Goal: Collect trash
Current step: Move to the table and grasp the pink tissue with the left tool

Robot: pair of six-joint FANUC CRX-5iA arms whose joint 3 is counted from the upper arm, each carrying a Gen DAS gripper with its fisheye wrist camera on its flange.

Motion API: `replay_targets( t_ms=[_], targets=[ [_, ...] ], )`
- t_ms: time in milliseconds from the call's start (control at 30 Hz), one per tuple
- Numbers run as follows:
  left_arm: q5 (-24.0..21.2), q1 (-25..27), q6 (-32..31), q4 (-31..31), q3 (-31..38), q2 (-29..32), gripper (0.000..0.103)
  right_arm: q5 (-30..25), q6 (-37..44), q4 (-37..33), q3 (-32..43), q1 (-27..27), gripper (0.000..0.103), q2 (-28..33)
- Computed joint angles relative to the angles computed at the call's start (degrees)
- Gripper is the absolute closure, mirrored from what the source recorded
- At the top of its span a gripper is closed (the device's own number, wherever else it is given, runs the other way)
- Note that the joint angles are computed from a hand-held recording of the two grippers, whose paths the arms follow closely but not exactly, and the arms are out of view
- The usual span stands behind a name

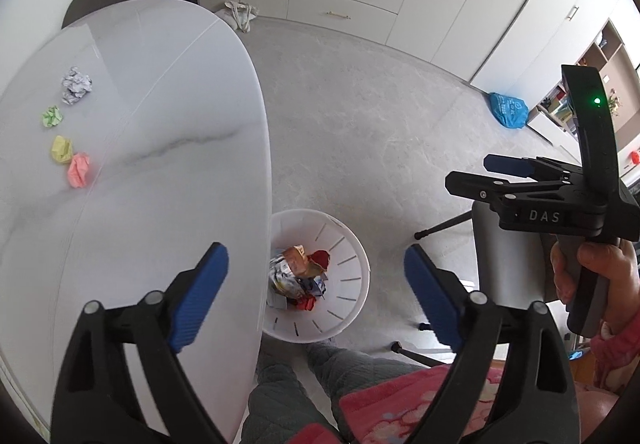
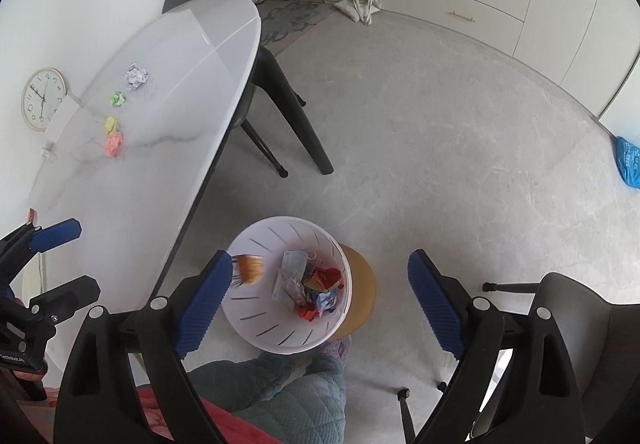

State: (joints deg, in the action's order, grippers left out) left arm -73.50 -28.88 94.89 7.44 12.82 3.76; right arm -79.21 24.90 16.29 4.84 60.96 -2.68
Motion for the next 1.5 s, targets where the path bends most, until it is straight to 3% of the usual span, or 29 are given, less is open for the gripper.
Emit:
replay_targets(
  t_ms=[400, 600, 1000, 1133, 1200, 1433, 1500],
  targets=[
    [-0.2, 4.3, 8.9, -6.1, -0.8, -3.9, 0.010, 1.2, 6.7, 0.0, 8.0, 0.0, 0.011, 5.6],
    [-1.0, 7.2, 12.1, -12.5, -0.7, -4.5, 0.010, 1.7, 12.3, -1.2, 14.7, -0.4, 0.011, 10.9],
    [1.6, 14.7, 17.3, -17.7, 2.9, 4.8, 0.011, -0.3, 19.8, -3.4, 28.9, -1.9, 0.008, 21.1],
    [1.8, 16.2, 17.1, -17.3, 4.2, 7.9, 0.021, -1.9, 21.9, -4.7, 33.5, -3.0, 0.008, 24.4],
    [1.5, 16.6, 17.1, -16.9, 4.7, 9.0, 0.030, -2.5, 22.5, -5.3, 35.3, -3.3, 0.008, 25.7],
    [2.5, 17.5, 14.6, -15.1, 3.2, 9.6, 0.052, -4.3, 25.5, -7.8, 42.4, -5.0, 0.008, 30.8],
    [3.6, 17.6, 13.9, -14.5, 2.3, 9.1, 0.064, -4.9, 26.6, -8.2, 44.6, -5.3, 0.008, 32.3]
  ],
)
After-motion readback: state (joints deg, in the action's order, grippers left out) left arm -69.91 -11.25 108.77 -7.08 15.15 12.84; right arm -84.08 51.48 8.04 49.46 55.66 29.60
